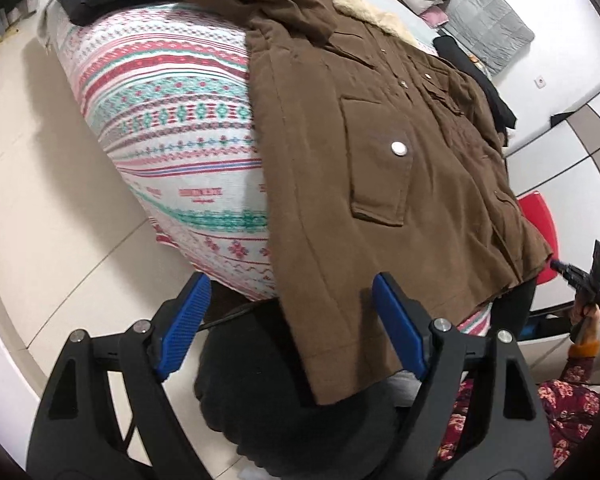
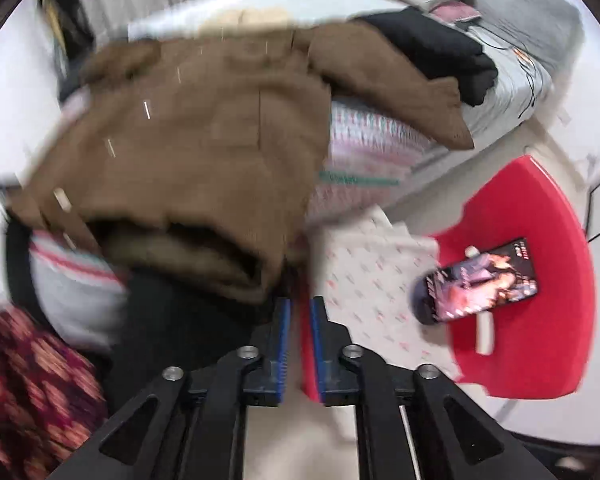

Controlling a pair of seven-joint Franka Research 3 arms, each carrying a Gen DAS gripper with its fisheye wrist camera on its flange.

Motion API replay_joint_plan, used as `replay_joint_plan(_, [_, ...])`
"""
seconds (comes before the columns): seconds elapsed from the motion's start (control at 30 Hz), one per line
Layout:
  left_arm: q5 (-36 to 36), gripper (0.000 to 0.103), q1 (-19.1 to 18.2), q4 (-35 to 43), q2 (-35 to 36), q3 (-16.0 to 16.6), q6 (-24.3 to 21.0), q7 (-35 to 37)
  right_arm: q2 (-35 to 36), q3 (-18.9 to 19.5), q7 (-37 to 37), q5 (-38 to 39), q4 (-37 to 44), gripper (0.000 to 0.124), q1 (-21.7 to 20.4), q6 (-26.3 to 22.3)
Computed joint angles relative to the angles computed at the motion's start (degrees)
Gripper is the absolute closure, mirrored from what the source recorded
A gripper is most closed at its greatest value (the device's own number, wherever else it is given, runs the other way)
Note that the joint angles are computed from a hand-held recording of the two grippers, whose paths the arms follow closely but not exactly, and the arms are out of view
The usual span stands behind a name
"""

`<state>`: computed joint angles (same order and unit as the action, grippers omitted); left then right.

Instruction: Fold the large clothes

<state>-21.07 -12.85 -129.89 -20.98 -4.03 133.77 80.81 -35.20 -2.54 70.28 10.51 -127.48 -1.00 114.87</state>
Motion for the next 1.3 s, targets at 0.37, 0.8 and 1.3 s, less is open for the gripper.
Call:
replay_joint_plan(0.37, [-8.04,0.091,-0.82,0.41,-0.80,-1.34,2.00,2.17,13.36,-5.54,5.42,23.06,5.81,0.110,3.71,-1.28])
replay_joint_plan(0.8, [17.88,0.060,2.43,1.28,-4.66,-5.63,-5.00,-11.93,12.15,1.56,12.31,2.46,8.49,0.096,0.62,-0.11])
replay_joint_plan(1.3, [47.83,0.020,1.47,41.22,30.46,-8.27,-9.64,-13.45,34.91,4.55,12.41,2.30,35.75,0.052,9.53,8.47])
